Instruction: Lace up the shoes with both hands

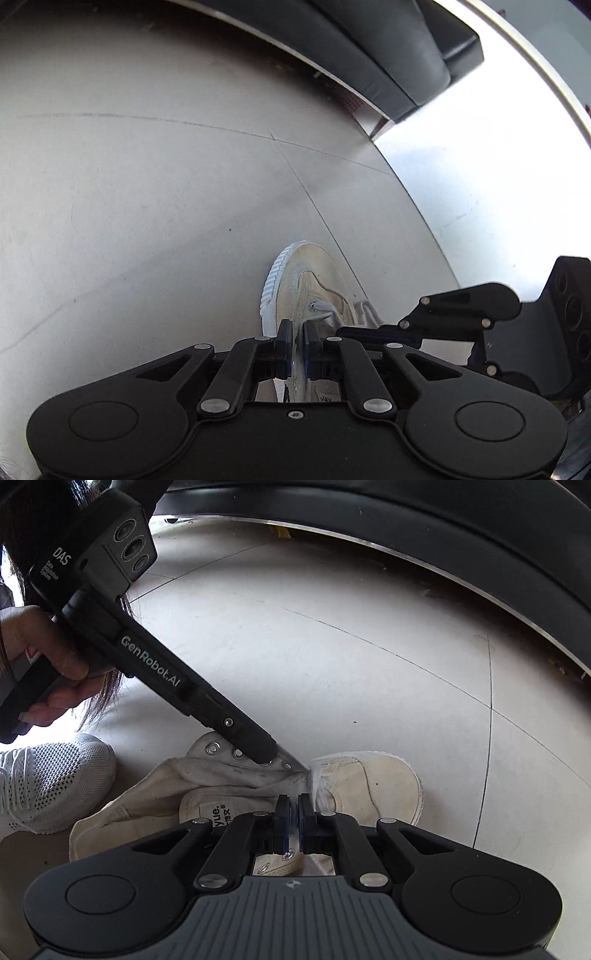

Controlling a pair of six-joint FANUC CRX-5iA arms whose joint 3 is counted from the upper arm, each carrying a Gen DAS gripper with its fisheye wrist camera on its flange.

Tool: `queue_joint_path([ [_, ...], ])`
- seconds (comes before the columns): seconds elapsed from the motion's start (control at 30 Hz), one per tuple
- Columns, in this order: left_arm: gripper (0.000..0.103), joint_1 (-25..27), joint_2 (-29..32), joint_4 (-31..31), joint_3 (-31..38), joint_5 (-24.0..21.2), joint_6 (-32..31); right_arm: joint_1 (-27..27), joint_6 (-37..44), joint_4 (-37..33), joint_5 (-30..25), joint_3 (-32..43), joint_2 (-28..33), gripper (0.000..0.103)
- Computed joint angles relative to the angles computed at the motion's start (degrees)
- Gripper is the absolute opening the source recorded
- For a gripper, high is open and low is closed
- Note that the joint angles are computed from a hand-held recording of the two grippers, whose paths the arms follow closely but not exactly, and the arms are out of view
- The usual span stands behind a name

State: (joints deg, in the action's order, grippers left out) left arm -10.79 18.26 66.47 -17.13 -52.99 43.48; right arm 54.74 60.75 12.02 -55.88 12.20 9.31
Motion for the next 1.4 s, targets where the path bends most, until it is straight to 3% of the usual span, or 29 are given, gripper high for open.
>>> queue_joint_path([
  [0.47,0.018,0.6,1.0,-0.8,1.0,-0.2,1.0,-0.1,17.3,-3.0,-10.1,10.2,6.1,0.004],
  [0.57,0.022,0.7,1.1,-1.2,1.3,-0.1,1.4,-0.7,17.8,-2.5,-7.8,9.5,6.7,0.002],
  [0.67,0.024,0.9,1.1,-1.0,1.1,-0.3,1.9,-0.1,12.3,0.5,-4.3,5.6,4.8,0.002],
  [0.8,0.025,1.1,1.2,-1.5,1.5,-0.5,2.1,-1.5,7.0,-0.7,2.8,0.7,1.8,0.002],
  [0.83,0.025,1.1,1.3,-1.5,1.6,-0.6,2.4,-1.4,2.9,1.0,6.1,-1.7,0.5,0.002],
  [0.9,0.026,1.2,1.3,-1.3,1.4,-0.6,2.6,-1.6,-1.1,0.4,7.3,-2.5,0.2,0.002],
  [1.0,0.027,1.3,1.3,-1.3,1.2,-0.5,2.6,-0.8,-13.5,5.5,12.0,-7.3,-0.7,0.002],
  [1.2,0.029,1.3,1.0,-1.3,0.9,-0.3,3.1,1.2,-48.5,26.6,25.3,-23.8,-5.2,0.002],
  [1.4,0.031,1.5,0.9,-1.4,0.7,-0.3,3.2,0.7,-68.6,40.4,27.4,-29.2,-6.8,0.002],
])
